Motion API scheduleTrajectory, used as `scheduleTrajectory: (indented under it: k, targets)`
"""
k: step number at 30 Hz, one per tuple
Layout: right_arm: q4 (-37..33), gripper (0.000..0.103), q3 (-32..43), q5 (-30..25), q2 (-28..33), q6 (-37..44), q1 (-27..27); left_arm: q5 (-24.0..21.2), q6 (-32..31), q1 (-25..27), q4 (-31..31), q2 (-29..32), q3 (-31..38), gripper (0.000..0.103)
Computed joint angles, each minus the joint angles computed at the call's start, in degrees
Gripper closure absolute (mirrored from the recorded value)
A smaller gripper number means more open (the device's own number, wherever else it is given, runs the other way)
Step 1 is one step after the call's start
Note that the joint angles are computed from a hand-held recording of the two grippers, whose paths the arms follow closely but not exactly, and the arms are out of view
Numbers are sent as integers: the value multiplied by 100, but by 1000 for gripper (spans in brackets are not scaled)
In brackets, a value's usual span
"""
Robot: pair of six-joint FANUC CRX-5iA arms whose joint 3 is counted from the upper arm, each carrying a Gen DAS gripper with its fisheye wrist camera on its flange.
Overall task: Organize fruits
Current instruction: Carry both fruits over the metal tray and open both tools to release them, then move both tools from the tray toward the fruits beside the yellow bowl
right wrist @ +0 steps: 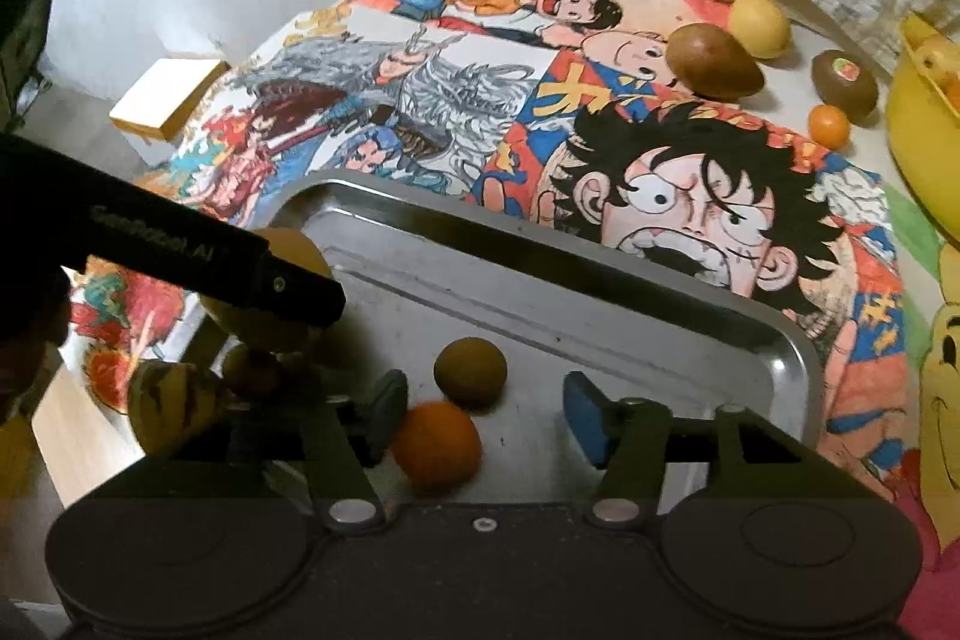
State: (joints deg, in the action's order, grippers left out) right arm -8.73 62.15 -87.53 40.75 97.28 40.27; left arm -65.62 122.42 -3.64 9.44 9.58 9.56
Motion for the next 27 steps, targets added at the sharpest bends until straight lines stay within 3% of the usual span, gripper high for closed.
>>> scheduleTrajectory:
  k: [9,14,19,27]
  targets:
    - [37,19,-662,220,-648,-192,12,119,39,0,35,-396,-241,15]
    - [2,9,-986,336,-971,-257,61,-151,-53,0,-116,-689,-299,2]
    - [-9,1,-1045,142,-1084,-266,163,-416,-684,-97,-345,-927,-320,1]
    - [188,1,-1123,-302,-1101,-325,322,-200,-1883,-568,-827,-1308,-556,1]
